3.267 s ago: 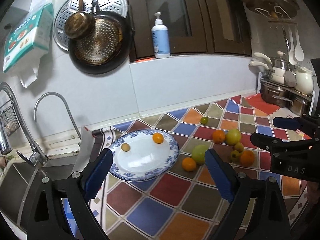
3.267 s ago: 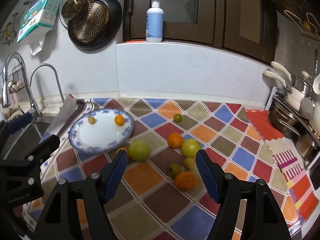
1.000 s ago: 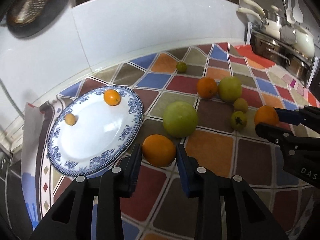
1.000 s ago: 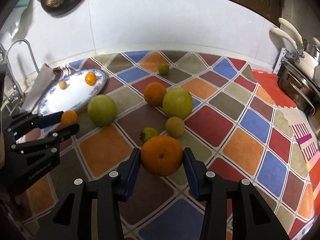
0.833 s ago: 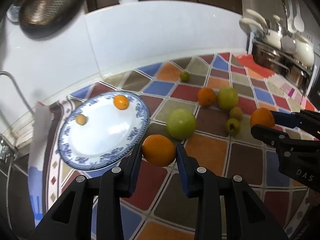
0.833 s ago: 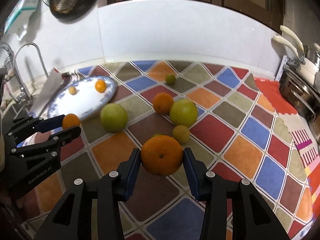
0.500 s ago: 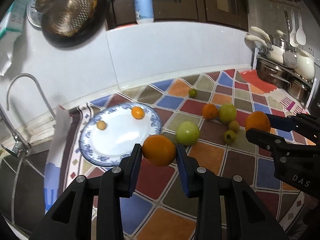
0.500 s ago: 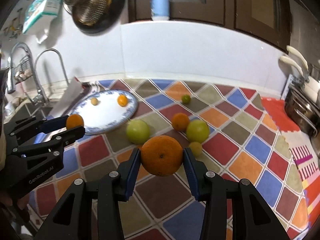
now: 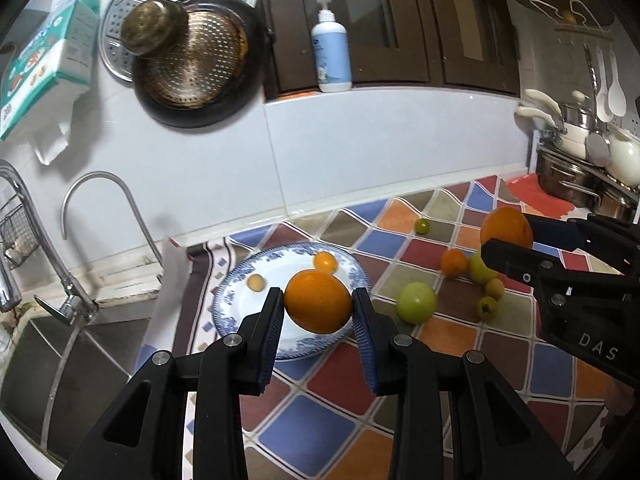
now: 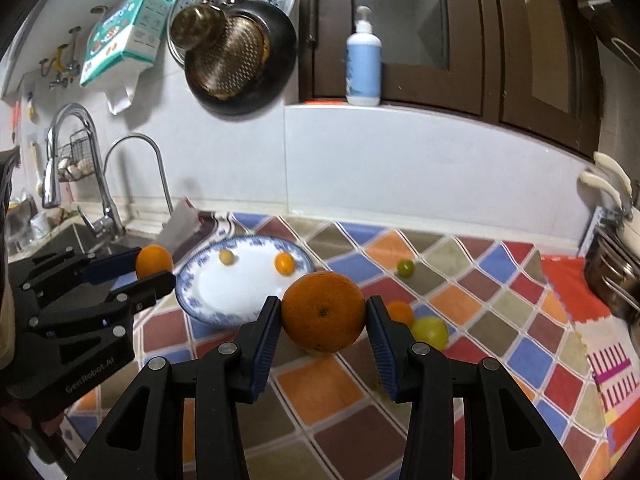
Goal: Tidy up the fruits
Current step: 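Carry both oranges onto the plate and release them from both tools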
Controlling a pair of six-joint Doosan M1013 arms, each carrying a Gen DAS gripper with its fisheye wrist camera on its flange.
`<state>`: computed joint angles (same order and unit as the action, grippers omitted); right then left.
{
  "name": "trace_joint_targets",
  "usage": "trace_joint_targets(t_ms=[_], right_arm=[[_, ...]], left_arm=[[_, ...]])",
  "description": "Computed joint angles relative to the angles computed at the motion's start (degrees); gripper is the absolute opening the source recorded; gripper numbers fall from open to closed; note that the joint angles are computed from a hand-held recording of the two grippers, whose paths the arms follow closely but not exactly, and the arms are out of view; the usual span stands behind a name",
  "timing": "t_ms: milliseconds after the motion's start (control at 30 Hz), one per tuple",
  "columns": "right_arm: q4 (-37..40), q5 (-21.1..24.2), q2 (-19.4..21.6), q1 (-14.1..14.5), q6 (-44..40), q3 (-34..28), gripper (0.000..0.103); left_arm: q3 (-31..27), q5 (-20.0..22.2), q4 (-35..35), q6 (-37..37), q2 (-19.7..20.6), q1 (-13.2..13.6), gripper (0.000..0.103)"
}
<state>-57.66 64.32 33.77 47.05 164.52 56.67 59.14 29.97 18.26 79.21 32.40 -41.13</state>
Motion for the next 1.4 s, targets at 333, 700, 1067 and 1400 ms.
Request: trace_joint_targets(t_ms=[333, 700, 1067, 1400], right_arm=[[0.22, -2.20, 4.00, -1.11, -3.77, -7.31, 0.044], [7.36, -3.27, 10.36, -3.96, -10.96, -17.82, 0.044], [17.60, 0.71, 17.56, -7.17, -18.89, -28.63, 0.044], [26.80, 4.44, 22.35, -9.31, -22.44, -35.67, 0.044]], left_arm=[[-1.91, -0.39, 1.40, -1.94, 1.03, 1.96, 0.035], [-8.92, 2.78, -3.62, 3.28, 5.76, 4.30, 0.035], [-20.13, 10.31, -11.54, 9.93, 13.71, 6.10, 0.035], [-31.52, 20.97, -16.80, 13.09, 20.92, 6.97, 0.035]])
